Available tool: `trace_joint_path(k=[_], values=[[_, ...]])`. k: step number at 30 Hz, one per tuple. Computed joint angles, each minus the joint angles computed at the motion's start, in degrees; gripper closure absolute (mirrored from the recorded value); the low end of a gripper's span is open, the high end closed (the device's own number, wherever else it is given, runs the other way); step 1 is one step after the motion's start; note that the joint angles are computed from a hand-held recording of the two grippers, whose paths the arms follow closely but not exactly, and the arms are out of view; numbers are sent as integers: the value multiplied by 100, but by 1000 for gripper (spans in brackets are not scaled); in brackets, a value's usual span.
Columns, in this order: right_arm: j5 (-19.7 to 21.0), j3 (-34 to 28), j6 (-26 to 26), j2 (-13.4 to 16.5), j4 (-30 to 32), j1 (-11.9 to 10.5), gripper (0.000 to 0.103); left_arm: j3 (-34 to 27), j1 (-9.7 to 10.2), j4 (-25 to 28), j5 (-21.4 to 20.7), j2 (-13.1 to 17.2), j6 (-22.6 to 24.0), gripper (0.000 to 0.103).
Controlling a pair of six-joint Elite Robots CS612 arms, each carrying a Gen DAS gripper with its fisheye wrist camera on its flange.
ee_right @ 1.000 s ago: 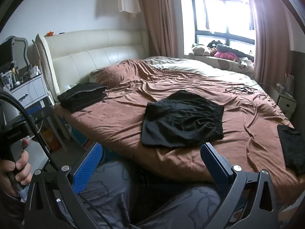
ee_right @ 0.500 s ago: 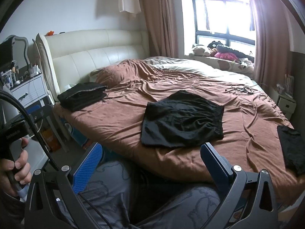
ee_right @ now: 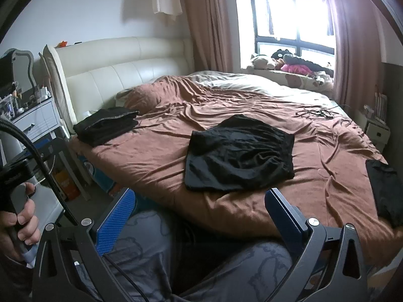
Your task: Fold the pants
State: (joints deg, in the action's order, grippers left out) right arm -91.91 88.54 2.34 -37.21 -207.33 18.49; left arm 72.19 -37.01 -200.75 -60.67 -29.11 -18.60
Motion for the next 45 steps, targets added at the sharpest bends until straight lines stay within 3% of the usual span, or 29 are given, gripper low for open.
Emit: trace_joint_path(k=[36, 45], values=[[-15, 32, 94, 14, -113, -17, 0, -12, -33, 6, 19, 11, 10, 0], [63, -54, 166, 57, -74, -83, 0, -183, 51, 265, -274, 31, -32, 0]])
